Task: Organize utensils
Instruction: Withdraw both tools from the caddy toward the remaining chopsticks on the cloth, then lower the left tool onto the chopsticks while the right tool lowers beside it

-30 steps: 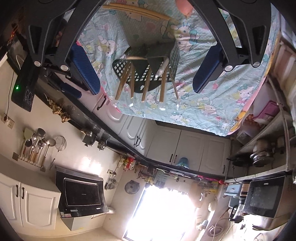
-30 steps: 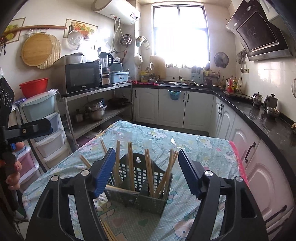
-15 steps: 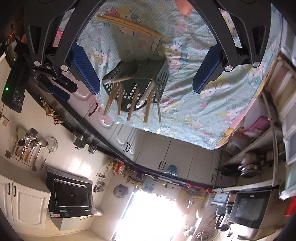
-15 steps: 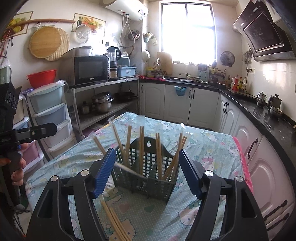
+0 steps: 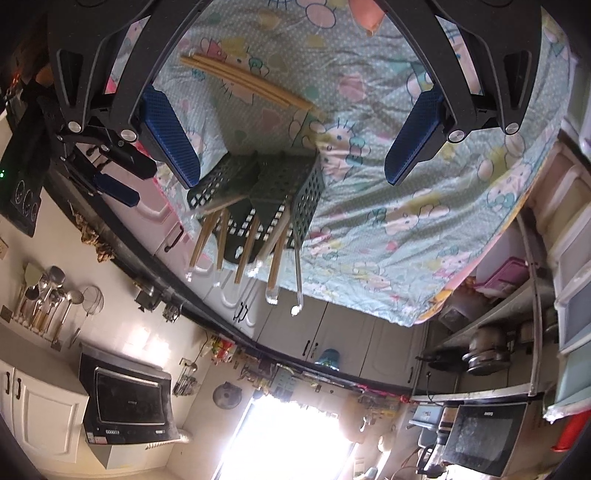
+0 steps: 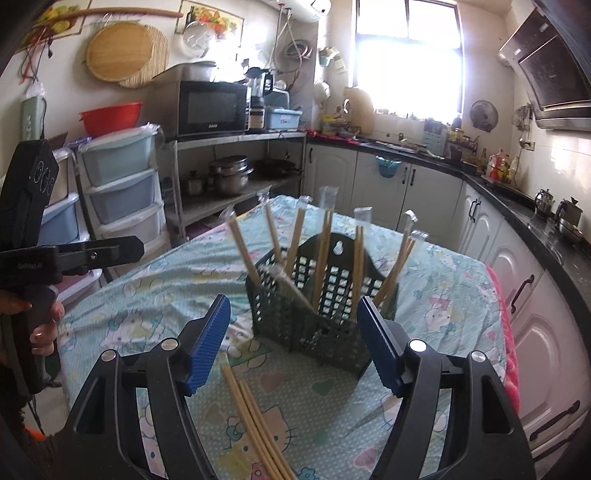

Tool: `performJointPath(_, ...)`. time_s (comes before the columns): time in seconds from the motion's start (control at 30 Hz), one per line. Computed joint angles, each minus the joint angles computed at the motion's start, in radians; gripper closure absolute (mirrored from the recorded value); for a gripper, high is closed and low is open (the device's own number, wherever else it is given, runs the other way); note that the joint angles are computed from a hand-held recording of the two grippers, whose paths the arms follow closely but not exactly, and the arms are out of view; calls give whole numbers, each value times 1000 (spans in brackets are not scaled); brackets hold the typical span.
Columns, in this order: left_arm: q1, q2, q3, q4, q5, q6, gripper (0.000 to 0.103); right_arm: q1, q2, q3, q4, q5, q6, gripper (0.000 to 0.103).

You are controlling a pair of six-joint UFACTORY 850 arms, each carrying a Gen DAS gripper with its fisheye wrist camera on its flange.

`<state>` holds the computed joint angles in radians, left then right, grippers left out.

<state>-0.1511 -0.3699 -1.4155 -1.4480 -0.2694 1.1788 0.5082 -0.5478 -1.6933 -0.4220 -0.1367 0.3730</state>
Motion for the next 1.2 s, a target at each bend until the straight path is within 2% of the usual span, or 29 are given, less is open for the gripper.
performJointPath(0.33,0,-30,30,100,-23,-132,11,-3,-38,-12,173,-63,-185,35)
performJointPath(0.53,2,-61,26,218,-29,-259,11,-4,-60,-18,247,-99,-272,35)
performJointPath(0.63,6,-79,21,237,-57,-296,11,-5,-74,-25,295,-120,-328,35)
performJointPath(0.73,4,-94,13,278,-63,-344,11,-5,-88,-34,351,-139,-392,38)
performJointPath(0.93,8,-138,-16,284,-131,-383,11,-5,-132,-72,457,-206,-507,50)
performJointPath(1.0,11,-159,-33,264,-174,-386,17,-5,-148,-84,471,-226,-526,55)
performJointPath(1.13,11,-198,-71,284,-228,-437,38,-6,-176,-112,495,-262,-561,62)
performJointPath(1.2,11,-218,-90,285,-255,-459,41,-6,-183,-118,500,-272,-569,66)
